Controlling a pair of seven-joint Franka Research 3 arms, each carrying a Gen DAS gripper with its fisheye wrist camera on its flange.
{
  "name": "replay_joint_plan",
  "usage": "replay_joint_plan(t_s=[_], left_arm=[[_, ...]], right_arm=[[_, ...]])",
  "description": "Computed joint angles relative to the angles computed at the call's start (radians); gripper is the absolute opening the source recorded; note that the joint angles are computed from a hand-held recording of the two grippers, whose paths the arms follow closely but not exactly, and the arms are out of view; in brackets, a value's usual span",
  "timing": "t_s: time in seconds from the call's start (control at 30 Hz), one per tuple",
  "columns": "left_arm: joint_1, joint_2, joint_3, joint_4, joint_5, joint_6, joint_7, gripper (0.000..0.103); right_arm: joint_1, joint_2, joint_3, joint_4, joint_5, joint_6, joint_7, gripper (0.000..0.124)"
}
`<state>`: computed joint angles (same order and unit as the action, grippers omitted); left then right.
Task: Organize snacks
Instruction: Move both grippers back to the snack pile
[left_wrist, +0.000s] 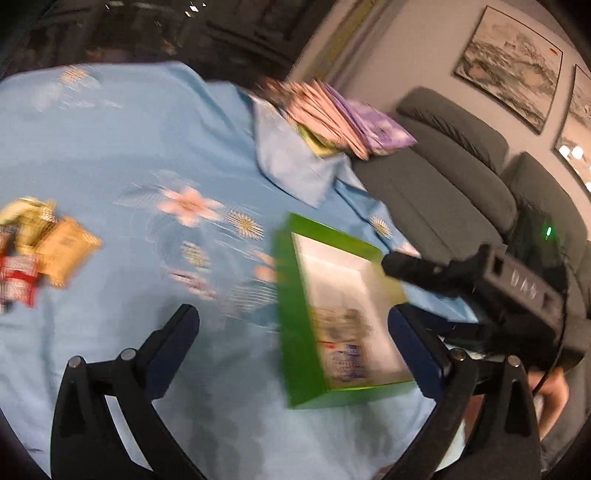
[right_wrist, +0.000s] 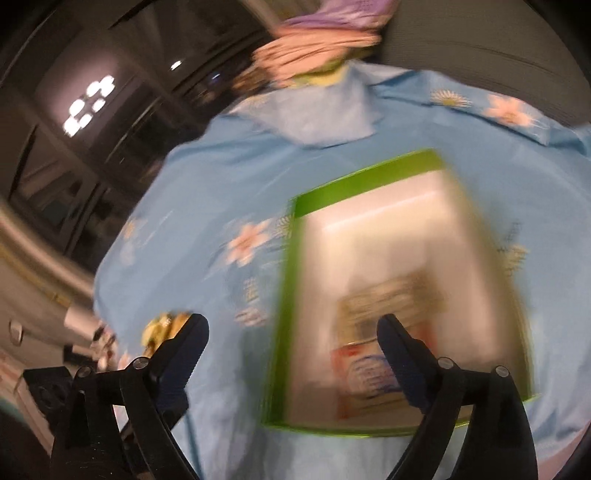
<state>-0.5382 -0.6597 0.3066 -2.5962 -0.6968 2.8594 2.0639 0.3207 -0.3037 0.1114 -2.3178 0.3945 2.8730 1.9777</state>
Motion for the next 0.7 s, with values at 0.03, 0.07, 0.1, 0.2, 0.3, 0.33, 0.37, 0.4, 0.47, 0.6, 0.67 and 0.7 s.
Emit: replay_joint_plan(t_s=[0.03,0.07,0.1,0.2,0.3,0.33,0.37,0.4,0.47,0.6,0.67,0.7], left_arm=[[0.029,-0.015,-0.004,-0.017,0.014,0.013,0.002,0.103],[0.053,-0.03,-0.001,-0.034,0.031,0.026,0.006,0.103],[0.059,-0.039,0.01,-0.043,0.042,0.036,0.012,0.103],[0.071,-0.078,0.078,-0.084,0.072,0.081,0.035,0.103],[0.142,-0.08,0.126,-0.112,0.143,0.094,0.041,0.103],[0.158,-0.082,0.141,-0.121,0.16,0.104,0.042,0.103],[0.167,-0.078,0.174,-0.124,0.171,0.111,0.045,0.103],[0.17,-0.073,0.201,-0.119,0.179,0.097,0.041,0.103],[0.173,-0.07,0.289,-0.093,0.162,0.008,0.04,0.103],[0.146,-0.072,0.451,-0.028,0.04,-0.088,0.102,0.102],[0.102,-0.062,0.537,0.02,-0.022,-0.107,0.163,0.102],[0.089,-0.052,0.559,0.041,-0.04,-0.131,0.179,0.102]], right_arm=[[0.014,0.028,0.01,0.03,-0.005,0.009,-0.014,0.093],[0.022,0.045,0.015,0.05,-0.009,0.011,-0.02,0.093],[0.037,0.076,0.018,0.084,-0.005,0.003,-0.033,0.093],[0.135,0.189,-0.014,0.21,0.165,-0.027,-0.209,0.093],[0.167,0.299,0.003,0.333,0.375,-0.073,-0.412,0.093],[0.166,0.342,0.019,0.381,0.443,-0.097,-0.476,0.093],[0.163,0.396,0.042,0.441,0.521,-0.136,-0.55,0.093],[0.16,0.419,0.062,0.466,0.548,-0.153,-0.576,0.093],[0.162,0.504,0.1,0.559,0.571,-0.199,-0.621,0.093],[0.175,0.671,0.158,0.745,0.553,-0.282,-0.636,0.093],[0.191,0.753,0.168,0.847,0.502,-0.328,-0.598,0.093],[0.189,0.792,0.182,0.892,0.503,-0.346,-0.598,0.093]])
